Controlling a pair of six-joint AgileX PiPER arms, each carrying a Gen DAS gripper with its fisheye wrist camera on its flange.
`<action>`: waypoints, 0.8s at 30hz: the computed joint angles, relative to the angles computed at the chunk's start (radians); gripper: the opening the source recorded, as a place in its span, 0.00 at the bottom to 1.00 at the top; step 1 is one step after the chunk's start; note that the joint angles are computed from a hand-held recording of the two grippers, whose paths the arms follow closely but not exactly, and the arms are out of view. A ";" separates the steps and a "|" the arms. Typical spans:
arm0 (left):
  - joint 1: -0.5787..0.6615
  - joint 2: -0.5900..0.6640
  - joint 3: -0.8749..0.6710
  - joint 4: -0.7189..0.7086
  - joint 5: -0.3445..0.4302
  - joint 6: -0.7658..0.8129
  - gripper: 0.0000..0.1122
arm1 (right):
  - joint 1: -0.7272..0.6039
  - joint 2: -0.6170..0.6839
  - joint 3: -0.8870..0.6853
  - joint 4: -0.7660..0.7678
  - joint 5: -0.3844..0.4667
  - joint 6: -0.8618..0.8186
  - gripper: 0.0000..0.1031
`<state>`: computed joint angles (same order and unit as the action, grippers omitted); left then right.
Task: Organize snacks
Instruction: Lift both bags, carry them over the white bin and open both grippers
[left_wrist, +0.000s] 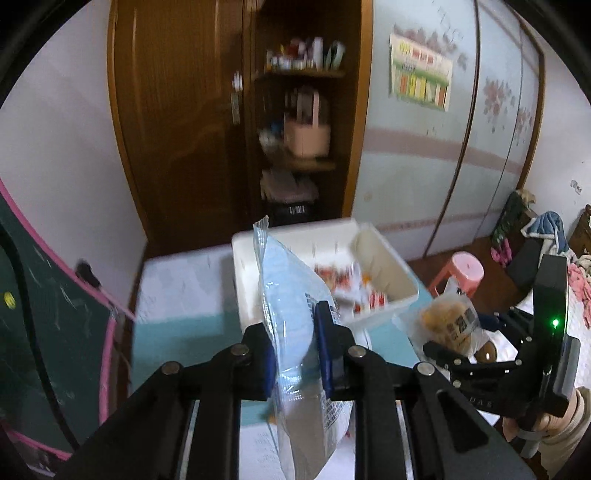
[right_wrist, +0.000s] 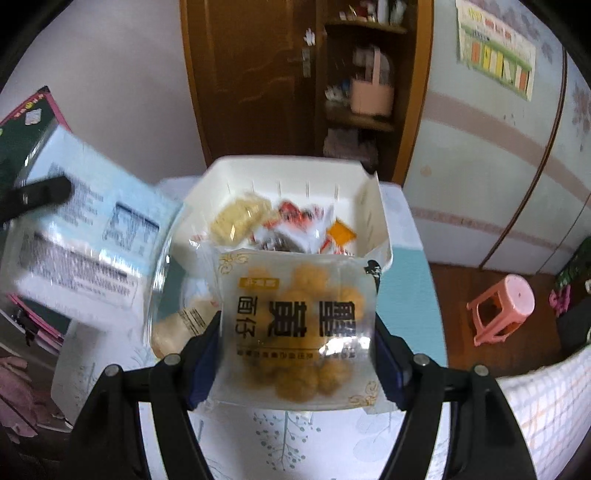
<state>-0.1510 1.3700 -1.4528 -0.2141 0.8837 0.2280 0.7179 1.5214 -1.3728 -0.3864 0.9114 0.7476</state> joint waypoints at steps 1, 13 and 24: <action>-0.002 0.003 -0.037 0.011 0.011 -0.009 0.15 | 0.001 0.001 -0.029 -0.007 0.013 -0.009 0.70; -0.076 0.193 -0.577 0.200 0.164 -0.139 0.15 | -0.054 0.122 -0.496 -0.070 0.170 -0.145 0.71; -0.156 0.388 -0.844 0.328 0.270 -0.192 0.15 | -0.141 0.312 -0.876 0.016 0.268 -0.246 0.71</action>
<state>-0.3068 1.7585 -2.2968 0.1137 1.1533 0.0359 0.5766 1.8335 -2.2491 -0.3704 1.1793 0.5021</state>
